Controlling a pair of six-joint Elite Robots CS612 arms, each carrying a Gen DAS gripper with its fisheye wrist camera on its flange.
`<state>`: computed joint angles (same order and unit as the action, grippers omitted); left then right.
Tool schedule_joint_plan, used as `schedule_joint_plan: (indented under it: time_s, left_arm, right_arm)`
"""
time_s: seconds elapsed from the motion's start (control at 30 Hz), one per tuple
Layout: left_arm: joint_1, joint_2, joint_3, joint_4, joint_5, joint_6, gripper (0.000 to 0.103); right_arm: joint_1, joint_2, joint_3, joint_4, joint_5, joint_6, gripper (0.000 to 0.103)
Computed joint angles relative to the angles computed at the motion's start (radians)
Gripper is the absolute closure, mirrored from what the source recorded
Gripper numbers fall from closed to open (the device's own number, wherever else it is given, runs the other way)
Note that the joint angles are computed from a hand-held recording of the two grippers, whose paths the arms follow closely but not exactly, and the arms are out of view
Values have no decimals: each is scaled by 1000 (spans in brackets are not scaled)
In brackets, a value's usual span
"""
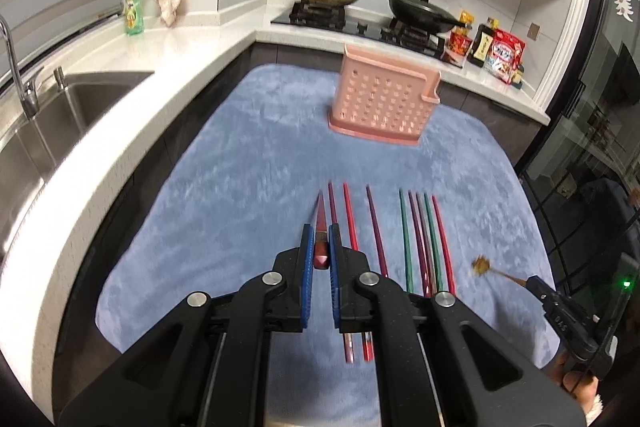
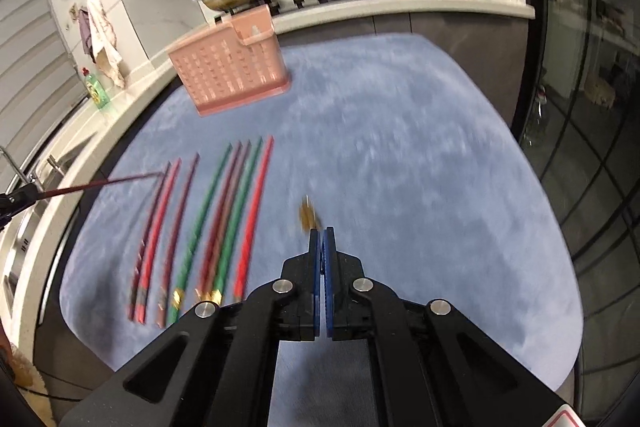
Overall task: Organize utensils
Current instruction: 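Lift the chopstick with the left tool while the right tool lifts the spoon toward the holder, then lower the chopstick into the pink holder and open the left tool while the right tool drops the spoon in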
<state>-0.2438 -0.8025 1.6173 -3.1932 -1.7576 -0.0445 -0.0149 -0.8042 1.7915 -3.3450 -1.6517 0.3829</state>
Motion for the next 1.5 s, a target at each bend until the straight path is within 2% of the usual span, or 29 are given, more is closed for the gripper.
schedule_joint_plan:
  time_s: [0.27,0.47,0.83,1.0,1.17,1.23,1.37,1.5]
  left_arm:
    - [-4,22,-91,-7,20,12,96]
    - [-9,44,-176,-16,32,13,96]
    - [-28,105,-389,-62,28,-1,96]
    - [-38,169,-546,-77,24,-55,96]
    - [-51,237,-681,-57,44,-67,96]
    - [-57,269,-735,-37,57,-60,96]
    - [-62,318,-813,20,66,-55,96]
    - [-60,352,-854,73,63,-56,96]
  right_arm:
    - [4,11,-101,-21,-20,-91,101]
    - [-2,35,-190,-33,-2,-111,101]
    - [-25,127,-454,19,30,-124,101]
    - [-31,182,-590,57,31,-134,101]
    - [-40,241,-717,113,51,-117,101]
    - [-46,267,-761,137,74,-102,101]
    - [-45,310,-830,193,63,-108,101]
    - [-48,346,-879,249,82,-100,101]
